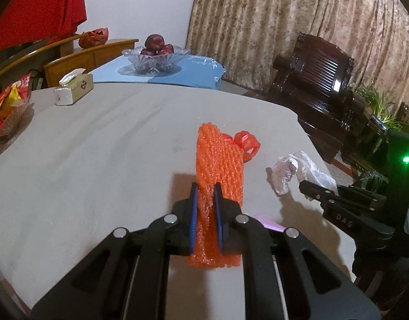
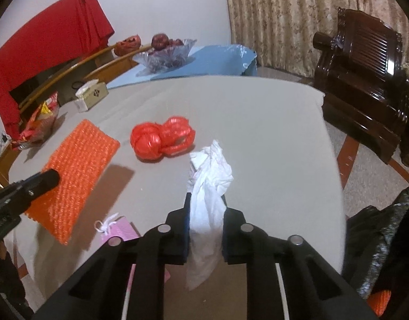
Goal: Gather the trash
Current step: 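Grasp the white plastic bag with the right tool while the left tool holds the sheet, then carry the foam sheet and white bag over the black bin and open both tools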
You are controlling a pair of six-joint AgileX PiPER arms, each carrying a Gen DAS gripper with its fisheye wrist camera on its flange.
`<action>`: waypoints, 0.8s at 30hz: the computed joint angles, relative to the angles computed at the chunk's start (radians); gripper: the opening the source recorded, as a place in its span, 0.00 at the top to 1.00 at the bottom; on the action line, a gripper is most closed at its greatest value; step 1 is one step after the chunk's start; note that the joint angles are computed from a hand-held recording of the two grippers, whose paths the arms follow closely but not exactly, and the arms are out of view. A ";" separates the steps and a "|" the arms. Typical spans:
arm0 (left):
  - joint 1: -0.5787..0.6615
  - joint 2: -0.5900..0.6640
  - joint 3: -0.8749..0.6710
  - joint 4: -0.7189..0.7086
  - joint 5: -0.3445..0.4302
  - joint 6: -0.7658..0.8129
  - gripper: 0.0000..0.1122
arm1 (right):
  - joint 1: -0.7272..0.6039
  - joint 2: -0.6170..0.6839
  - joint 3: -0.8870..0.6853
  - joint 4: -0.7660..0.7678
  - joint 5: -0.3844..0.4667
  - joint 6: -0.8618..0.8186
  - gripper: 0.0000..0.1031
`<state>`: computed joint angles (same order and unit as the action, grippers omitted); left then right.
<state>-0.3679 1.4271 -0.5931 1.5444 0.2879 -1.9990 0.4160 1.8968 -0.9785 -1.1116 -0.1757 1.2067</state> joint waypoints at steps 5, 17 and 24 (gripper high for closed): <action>-0.055 -0.024 -0.025 -0.115 0.048 0.104 0.91 | -0.021 -0.074 0.052 0.056 -0.027 -0.066 0.83; -0.204 -0.052 -0.113 -0.261 0.155 0.247 0.91 | -0.073 -0.287 0.187 0.072 -0.067 -0.100 0.83; -0.288 -0.048 -0.149 -0.274 0.196 0.244 0.91 | -0.129 -0.402 0.263 0.033 -0.084 -0.081 0.83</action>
